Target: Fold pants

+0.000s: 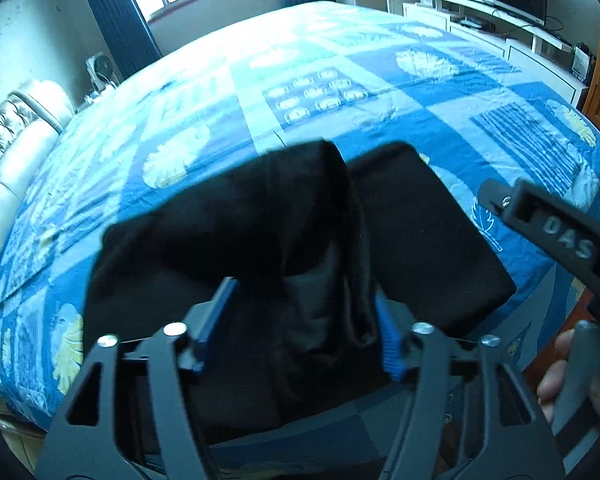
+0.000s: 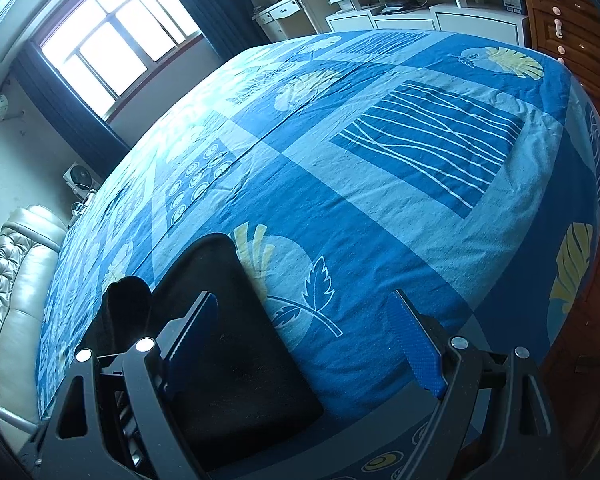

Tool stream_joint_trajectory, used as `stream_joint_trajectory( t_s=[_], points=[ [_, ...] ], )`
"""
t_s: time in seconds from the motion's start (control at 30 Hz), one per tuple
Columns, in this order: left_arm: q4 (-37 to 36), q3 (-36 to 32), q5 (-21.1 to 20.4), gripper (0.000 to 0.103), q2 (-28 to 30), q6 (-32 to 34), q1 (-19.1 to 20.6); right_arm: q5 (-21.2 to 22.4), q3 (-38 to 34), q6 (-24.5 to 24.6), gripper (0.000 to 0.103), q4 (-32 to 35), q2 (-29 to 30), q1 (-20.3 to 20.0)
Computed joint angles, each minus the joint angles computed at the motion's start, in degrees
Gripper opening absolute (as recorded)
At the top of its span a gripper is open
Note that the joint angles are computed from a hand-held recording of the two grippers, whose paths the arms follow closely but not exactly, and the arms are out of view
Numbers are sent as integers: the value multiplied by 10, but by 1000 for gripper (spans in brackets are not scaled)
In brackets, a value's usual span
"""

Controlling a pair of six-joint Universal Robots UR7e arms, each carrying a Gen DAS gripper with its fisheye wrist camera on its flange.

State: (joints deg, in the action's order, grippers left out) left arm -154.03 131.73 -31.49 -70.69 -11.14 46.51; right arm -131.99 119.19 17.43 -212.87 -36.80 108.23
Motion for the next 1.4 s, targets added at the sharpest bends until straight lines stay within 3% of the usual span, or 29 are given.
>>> stream_joint_trajectory(
  t_s=[0.37,0.63,0.8,0.93,0.97,1.03,1.13,1.3,1.33,1.4],
  points=[
    [36,37,27,89,-109,-18,-21,-7,-6,-14,86,3,3,10],
    [109,38,38,91,-195,-64,14,-3,-16,-38,86,-8,6,33],
    [137,45,55,91,-242,-65,37,89,-10,-52,86,-3,-5,37],
    [155,55,49,92,-295,-50,64,245,-12,-55,86,78,-21,15],
    [153,58,47,92,-307,-44,71,265,-17,-55,86,103,-21,11],
    [152,64,38,92,-335,-33,91,278,-30,-56,86,152,-19,9],
    [146,69,27,92,-358,-16,116,245,-43,-44,86,182,-9,12],
    [128,70,19,92,-365,3,143,303,-52,-35,85,205,-1,-12],
    [130,67,12,92,-364,6,148,314,-60,-44,82,219,2,-14],
    [124,63,1,92,-362,11,156,310,-76,-64,39,254,10,-11]
  ],
)
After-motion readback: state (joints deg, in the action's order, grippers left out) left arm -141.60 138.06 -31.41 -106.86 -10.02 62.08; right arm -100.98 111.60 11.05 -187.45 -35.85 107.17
